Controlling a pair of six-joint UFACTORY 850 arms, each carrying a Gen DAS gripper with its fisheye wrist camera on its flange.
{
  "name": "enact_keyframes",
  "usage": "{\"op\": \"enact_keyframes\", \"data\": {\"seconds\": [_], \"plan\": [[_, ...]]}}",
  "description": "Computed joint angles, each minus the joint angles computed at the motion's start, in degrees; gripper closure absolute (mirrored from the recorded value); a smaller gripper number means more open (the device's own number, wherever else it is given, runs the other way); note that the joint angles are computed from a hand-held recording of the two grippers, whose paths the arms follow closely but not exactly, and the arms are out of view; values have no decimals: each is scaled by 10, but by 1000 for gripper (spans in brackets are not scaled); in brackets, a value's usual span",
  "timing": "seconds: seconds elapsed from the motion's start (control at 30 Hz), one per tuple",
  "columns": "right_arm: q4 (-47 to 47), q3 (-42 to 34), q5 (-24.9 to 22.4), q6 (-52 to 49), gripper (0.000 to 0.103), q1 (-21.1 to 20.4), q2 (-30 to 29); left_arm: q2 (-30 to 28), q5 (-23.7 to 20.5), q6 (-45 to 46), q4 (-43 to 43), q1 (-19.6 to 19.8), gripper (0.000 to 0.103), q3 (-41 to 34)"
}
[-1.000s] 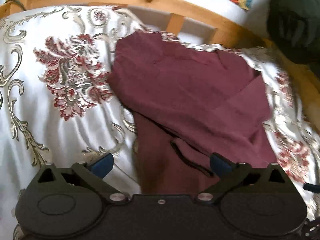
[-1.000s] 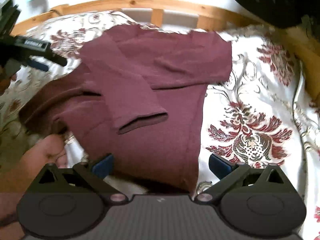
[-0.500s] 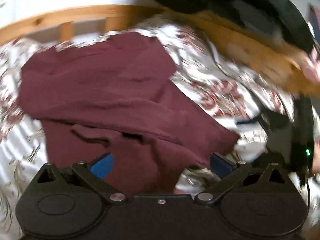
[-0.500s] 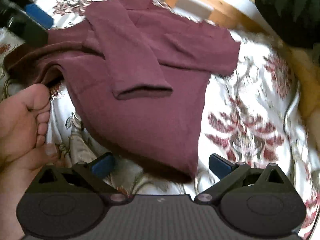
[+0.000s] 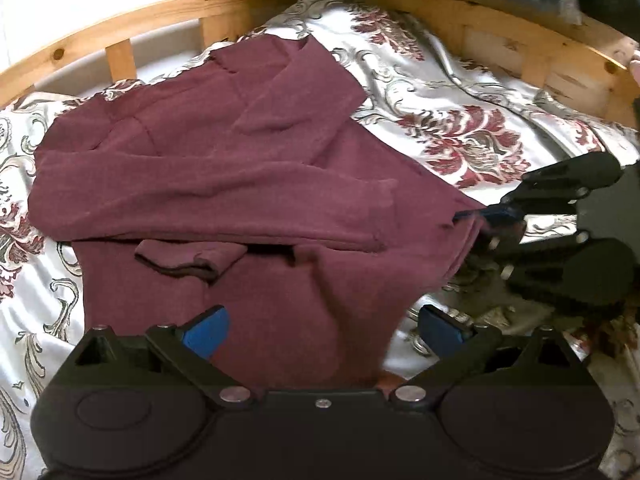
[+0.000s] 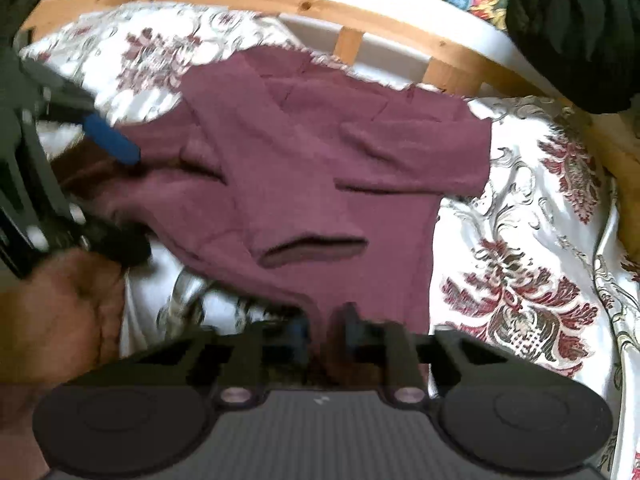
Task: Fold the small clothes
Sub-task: 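Grasp the shirt hem with the left gripper while the right gripper grasps the hem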
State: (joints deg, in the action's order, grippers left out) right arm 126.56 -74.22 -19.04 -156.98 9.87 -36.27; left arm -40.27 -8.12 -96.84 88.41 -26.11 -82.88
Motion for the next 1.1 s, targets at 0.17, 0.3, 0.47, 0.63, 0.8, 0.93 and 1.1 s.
{"op": "enact_keyframes", "data": {"seconds": [0.17,0.3,0.47,0.63,0.8,0.93,1.1], "plan": [[12,-3,-44,20,95,-7,16,-3,-59,-83,109,-14,11,3],[-8,-12,-59,56,95,-11,23,4,-84,-125,180,-22,32,16],[35,-6,-76,14,96,-11,33,9,-130,-28,89,-30,55,22],[63,1,-91,-13,96,-12,42,33,-170,-54,74,-26,56,47],[77,5,-104,-21,96,-13,46,51,-204,-54,24,-22,56,63],[87,10,-115,-28,96,-14,51,61,-228,-74,5,-21,57,72],[104,20,-125,-41,96,-16,60,74,-251,-104,9,-25,59,88]]}}
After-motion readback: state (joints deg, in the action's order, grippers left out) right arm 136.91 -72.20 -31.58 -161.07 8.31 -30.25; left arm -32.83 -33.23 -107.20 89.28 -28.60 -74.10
